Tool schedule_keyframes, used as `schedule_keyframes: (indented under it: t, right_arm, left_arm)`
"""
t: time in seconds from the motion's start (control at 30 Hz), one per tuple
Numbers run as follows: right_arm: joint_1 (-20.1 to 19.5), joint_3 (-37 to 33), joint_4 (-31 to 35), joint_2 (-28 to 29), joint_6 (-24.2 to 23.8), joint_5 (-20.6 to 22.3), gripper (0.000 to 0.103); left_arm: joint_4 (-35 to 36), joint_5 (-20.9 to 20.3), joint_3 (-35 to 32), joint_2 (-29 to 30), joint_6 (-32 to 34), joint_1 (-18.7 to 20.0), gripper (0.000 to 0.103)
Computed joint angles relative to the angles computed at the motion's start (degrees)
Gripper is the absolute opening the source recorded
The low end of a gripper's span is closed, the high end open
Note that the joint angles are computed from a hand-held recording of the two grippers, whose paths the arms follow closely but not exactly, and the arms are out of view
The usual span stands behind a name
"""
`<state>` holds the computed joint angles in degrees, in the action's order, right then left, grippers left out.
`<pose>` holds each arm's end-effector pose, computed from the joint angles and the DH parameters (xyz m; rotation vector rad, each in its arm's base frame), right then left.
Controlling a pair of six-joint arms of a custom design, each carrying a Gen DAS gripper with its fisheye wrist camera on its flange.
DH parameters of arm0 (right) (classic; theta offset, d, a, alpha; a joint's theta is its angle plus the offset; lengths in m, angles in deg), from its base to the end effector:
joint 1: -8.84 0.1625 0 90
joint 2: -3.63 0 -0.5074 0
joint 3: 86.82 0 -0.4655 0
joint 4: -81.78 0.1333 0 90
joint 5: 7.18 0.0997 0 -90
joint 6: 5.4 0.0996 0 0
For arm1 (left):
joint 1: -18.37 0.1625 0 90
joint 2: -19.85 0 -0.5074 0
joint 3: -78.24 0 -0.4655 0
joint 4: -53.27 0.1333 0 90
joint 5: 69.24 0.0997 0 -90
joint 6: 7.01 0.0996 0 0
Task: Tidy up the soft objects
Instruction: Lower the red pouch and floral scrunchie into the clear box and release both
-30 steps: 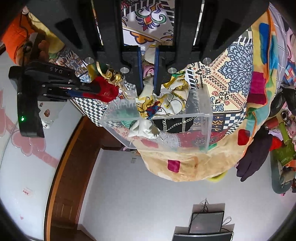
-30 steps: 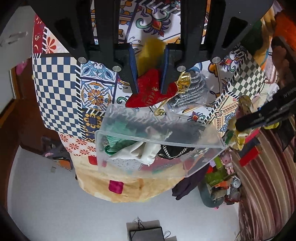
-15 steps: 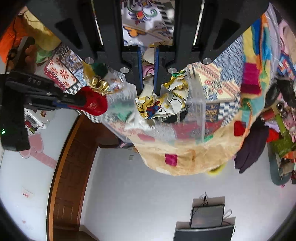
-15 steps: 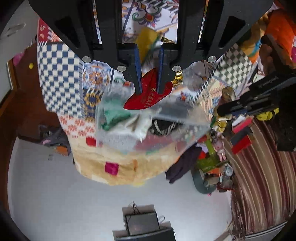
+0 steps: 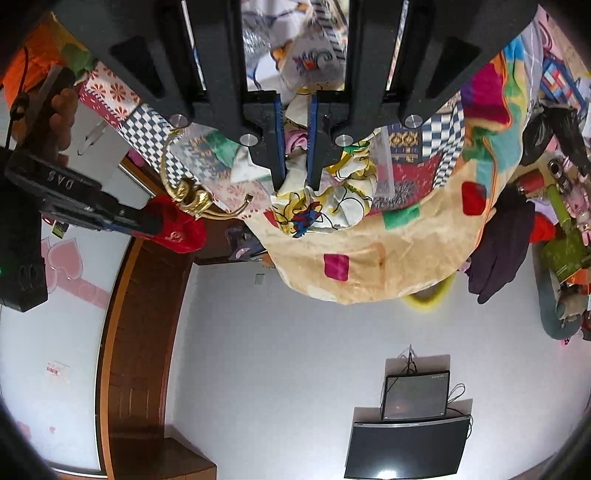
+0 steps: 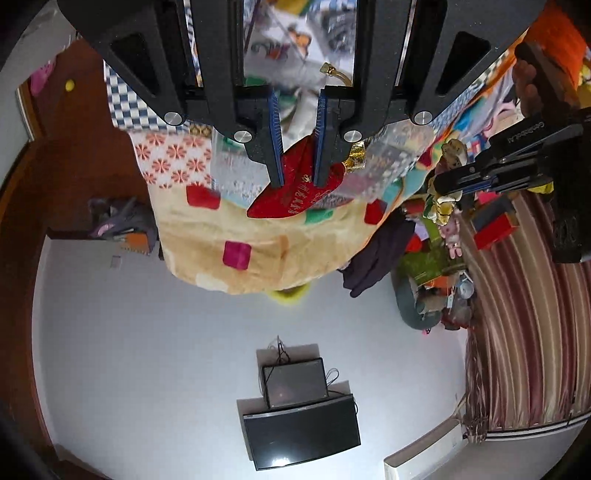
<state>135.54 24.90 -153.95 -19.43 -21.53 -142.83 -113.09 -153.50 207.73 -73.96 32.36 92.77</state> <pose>0.4026 -0.4363 -0.0583 0.5271 -2.1913 1.3405 0.0077 -0.5053 0.3871 1.2196 2.4547 -0.9658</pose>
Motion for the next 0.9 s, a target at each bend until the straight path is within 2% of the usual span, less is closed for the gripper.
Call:
schedule_keyframes:
  t: [0.1, 0.27, 0.47, 0.67, 0.77, 0.83, 0.9]
  right_arm:
    - [-0.92, -2.17, 0.11, 1.03, -2.05, -0.13, 0.014]
    - [-2.73, -3.83, 1.84, 2.39, -3.31, -1.34, 0.014]
    - [-5.68, -3.85, 9.83, 2.58, 0.01, -2.47, 0.014]
    - [-6.66, -3.4, 18.34, 1.71, 3.54, -4.49, 0.018]
    - [-6.7, -3.09, 21.21, 1.15, 5.16, -5.2, 0.021]
    - [-6.59, -2.49, 23.26, 0.49, 6.45, -5.43, 0.023]
    - [-6.41, -1.87, 25.25, -0.1, 7.64, -5.63, 0.026]
  left_arm:
    - [0.43, -0.29, -1.65, 2.5, -0.05, 0.14, 0.009]
    - [1.7, 1.54, -3.65, 7.29, -0.14, 0.64, 0.009]
    - [2.97, 6.73, -5.18, 13.02, -0.71, 1.35, 0.009]
    - [3.93, 9.48, -5.63, 15.24, -1.51, 1.65, 0.009]
    - [5.31, 9.57, -5.52, 14.92, -1.84, 1.4, 0.014]
    - [5.84, 9.68, -5.62, 14.8, -1.82, 1.24, 0.022]
    - [5.91, 9.55, -5.28, 14.2, -1.63, 1.06, 0.033]
